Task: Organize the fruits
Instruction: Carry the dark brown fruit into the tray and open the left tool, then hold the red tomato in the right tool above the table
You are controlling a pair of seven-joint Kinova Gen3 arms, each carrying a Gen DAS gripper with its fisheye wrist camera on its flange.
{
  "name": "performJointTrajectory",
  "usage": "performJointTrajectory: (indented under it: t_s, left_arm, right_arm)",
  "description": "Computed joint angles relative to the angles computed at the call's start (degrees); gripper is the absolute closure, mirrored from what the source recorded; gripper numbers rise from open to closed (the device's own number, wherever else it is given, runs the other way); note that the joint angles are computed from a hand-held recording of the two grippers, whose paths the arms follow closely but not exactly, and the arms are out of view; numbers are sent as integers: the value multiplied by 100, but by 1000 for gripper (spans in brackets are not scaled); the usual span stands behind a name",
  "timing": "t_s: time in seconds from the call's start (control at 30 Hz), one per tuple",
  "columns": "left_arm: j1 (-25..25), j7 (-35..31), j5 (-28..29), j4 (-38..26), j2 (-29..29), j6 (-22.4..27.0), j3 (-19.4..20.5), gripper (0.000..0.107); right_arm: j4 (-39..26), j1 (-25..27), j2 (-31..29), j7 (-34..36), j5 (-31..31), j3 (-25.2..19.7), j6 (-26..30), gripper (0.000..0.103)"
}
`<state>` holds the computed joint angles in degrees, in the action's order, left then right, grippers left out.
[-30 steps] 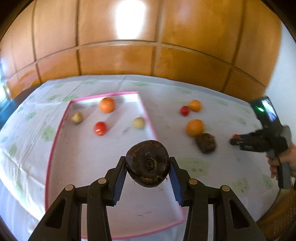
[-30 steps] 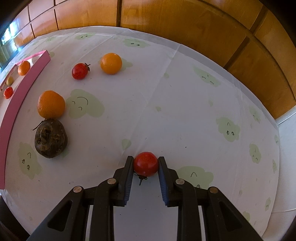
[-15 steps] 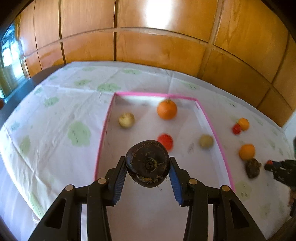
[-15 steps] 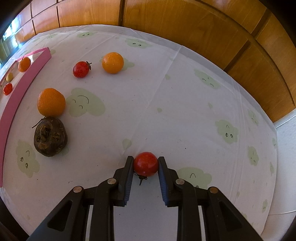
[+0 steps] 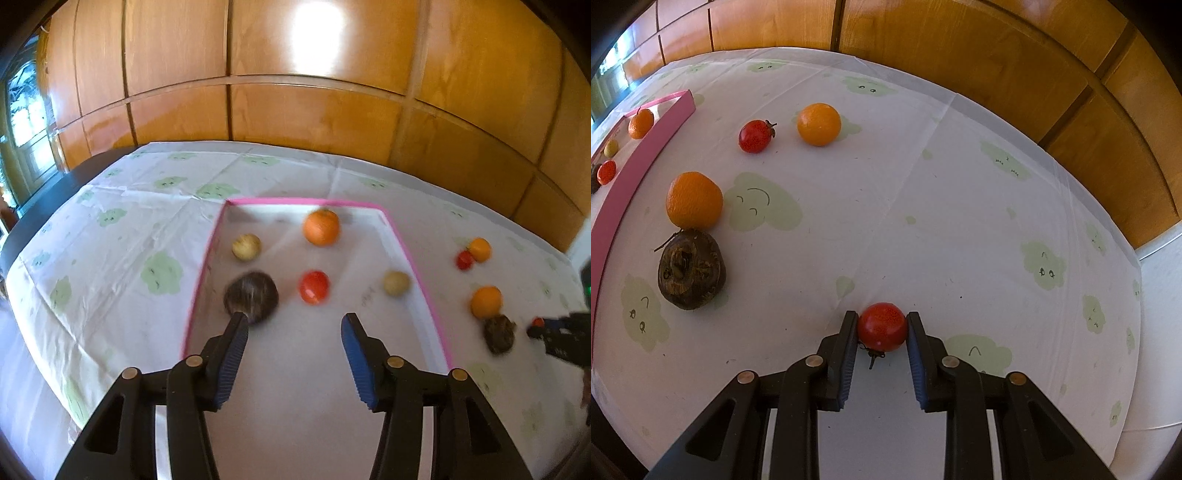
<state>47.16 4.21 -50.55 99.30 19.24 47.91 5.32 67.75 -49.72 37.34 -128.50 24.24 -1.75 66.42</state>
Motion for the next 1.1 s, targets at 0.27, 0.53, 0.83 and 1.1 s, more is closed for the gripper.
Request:
performJointTrajectory:
  t_s: [0.27,0.53,0.83,1.1]
  left_arm:
    - [500,109,-157,-103,71,222,158,51]
    - [689,298,-265,-85,51,323,205,47]
    - [693,381,-263,-51,41,413,257,42]
    - [672,458,-243,-15,15,467,266,41]
  right_arm:
    - [13,-24,10,-26,41,13,10,77]
    - [18,-53,12,-10,94,22,22,77]
    - [23,-74,7,-29,131,27,45,77]
    - [76,-46,-25,-7,129,-4,-13,77]
